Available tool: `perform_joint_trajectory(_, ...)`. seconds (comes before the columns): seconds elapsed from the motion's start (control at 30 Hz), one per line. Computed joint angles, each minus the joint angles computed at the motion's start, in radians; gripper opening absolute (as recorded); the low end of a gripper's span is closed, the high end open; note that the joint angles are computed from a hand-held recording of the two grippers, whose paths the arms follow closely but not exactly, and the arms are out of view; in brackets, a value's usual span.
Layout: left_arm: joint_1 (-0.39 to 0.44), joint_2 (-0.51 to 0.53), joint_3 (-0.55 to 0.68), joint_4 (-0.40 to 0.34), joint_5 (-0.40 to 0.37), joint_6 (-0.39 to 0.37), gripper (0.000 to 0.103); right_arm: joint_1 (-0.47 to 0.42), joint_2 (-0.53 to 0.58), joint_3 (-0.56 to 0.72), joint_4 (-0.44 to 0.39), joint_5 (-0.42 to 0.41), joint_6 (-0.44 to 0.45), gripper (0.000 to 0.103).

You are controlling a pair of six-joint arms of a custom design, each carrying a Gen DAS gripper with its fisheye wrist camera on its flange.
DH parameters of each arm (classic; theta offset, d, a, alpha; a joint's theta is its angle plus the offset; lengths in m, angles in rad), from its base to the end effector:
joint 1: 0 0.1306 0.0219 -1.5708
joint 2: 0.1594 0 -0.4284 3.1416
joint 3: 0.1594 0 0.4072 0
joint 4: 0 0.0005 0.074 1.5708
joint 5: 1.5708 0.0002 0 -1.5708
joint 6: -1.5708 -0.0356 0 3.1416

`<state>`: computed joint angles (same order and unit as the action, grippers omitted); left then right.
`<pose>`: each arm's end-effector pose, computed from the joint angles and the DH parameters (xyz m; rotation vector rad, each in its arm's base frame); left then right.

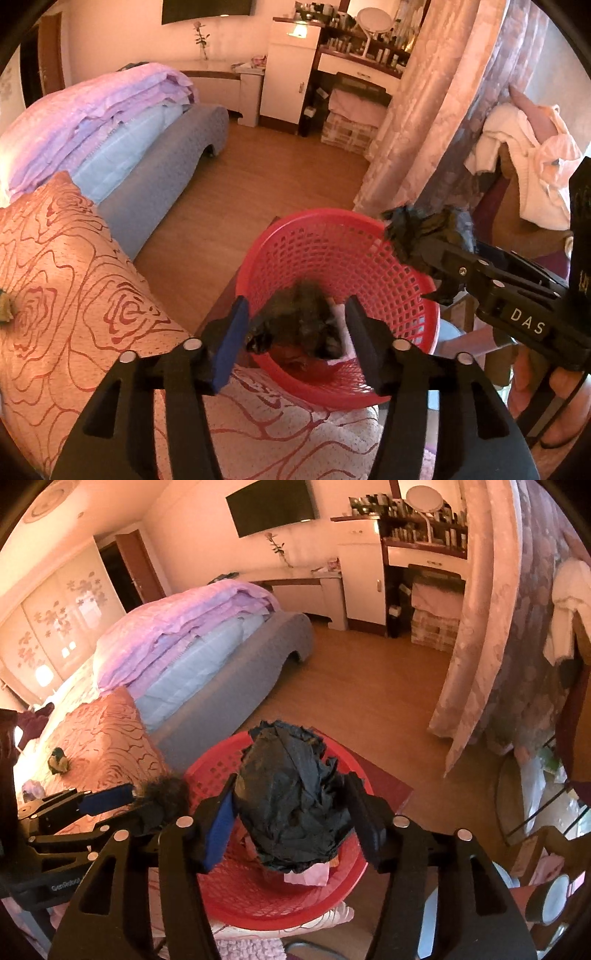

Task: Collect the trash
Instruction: 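Carry both black items over the red wastebasket and open both tools to drop them, then move the left tool back to the bed and grasp the yellow foam net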

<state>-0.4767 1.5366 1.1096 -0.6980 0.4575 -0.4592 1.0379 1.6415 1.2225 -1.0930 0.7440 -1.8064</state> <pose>0.4293 -0.2400 0.2913 1.3133 2.2901 -0.6190 0.2738 0.4158 0.2820 0.9239 2.2116 -0.0688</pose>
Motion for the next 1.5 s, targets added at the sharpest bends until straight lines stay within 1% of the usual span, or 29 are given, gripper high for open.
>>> perform_joint_trajectory(0.03, 0.0, 0.0, -0.001, 0.001, -0.001, 0.0, 0.06, 0.0, -0.001, -0.002, 0.002, -0.002, -0.002, 0.057)
perform_joint_trajectory(0.13, 0.0, -0.002, -0.003, -0.004, 0.001, -0.002, 0.064, -0.001, -0.006, -0.008, 0.008, -0.005, -0.008, 0.061)
perform_joint_trajectory(0.2, 0.0, 0.0, -0.001, -0.014, -0.001, -0.005, 0.066, 0.001, -0.005, -0.007, 0.001, -0.004, -0.016, 0.061)
perform_joint_trajectory(0.37, 0.013, -0.018, -0.018, 0.005, -0.004, 0.0, 0.067, 0.003, -0.002, 0.001, -0.006, 0.001, -0.017, 0.061)
perform_joint_trajectory(0.7, 0.069, -0.071, -0.044, 0.04, 0.0, 0.034, 0.072, 0.011, 0.014, 0.036, -0.027, 0.019, 0.001, 0.062)
perform_joint_trajectory(0.87, 0.109, -0.09, -0.049, 0.042, 0.007, 0.058, 0.074, 0.018, 0.038, 0.069, -0.005, 0.028, 0.049, 0.066)
perform_joint_trajectory(0.93, 0.122, -0.098, -0.051, 0.043, 0.004, 0.066, 0.074, 0.019, 0.054, 0.087, 0.027, 0.024, 0.096, 0.069)
perform_joint_trajectory(1.13, 0.176, -0.12, -0.053, 0.053, -0.002, 0.084, 0.077, 0.028, 0.092, 0.145, 0.065, 0.03, 0.199, 0.07)
perform_joint_trajectory(1.33, 0.259, -0.138, -0.056, 0.057, 0.004, 0.102, 0.077, 0.033, 0.114, 0.184, 0.086, 0.03, 0.26, 0.073)
perform_joint_trajectory(1.5, 0.338, -0.153, -0.053, 0.072, -0.003, 0.121, 0.079, 0.039, 0.126, 0.206, 0.093, 0.032, 0.285, 0.073)
